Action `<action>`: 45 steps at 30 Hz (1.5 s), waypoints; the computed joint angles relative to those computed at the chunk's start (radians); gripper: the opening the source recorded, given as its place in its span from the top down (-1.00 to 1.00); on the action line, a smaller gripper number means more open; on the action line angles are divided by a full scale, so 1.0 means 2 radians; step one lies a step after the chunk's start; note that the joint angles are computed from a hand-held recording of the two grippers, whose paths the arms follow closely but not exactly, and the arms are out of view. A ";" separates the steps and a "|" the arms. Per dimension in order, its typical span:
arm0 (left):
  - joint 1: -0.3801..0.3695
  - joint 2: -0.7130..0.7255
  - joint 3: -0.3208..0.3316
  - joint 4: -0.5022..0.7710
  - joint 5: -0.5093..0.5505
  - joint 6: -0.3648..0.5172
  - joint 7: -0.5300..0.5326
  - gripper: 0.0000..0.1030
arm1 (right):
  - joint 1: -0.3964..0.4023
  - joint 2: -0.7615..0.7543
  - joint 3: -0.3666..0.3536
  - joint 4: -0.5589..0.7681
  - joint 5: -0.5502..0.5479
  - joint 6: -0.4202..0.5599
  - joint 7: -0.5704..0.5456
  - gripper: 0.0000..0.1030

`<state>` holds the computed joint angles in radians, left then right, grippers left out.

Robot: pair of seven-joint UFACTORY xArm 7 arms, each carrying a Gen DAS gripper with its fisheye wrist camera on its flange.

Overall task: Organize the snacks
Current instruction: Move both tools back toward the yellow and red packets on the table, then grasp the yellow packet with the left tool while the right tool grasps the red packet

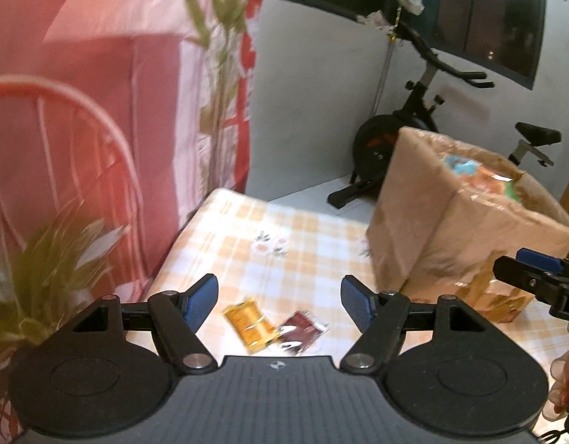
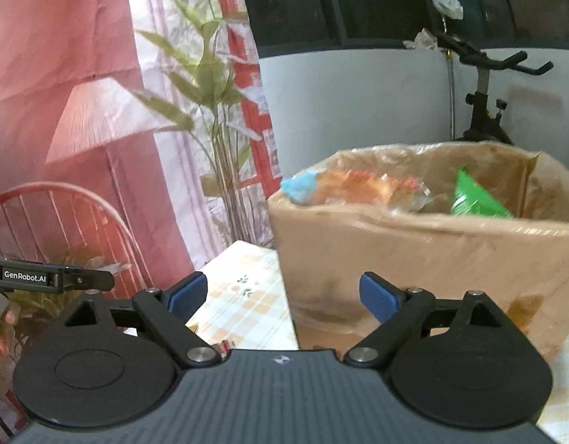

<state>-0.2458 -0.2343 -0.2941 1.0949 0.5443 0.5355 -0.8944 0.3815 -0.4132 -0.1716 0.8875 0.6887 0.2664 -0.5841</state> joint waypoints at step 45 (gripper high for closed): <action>-0.076 0.156 0.098 0.025 0.115 -0.002 -0.103 0.28 | -0.061 0.111 0.062 -0.015 0.033 -0.002 0.018 -0.76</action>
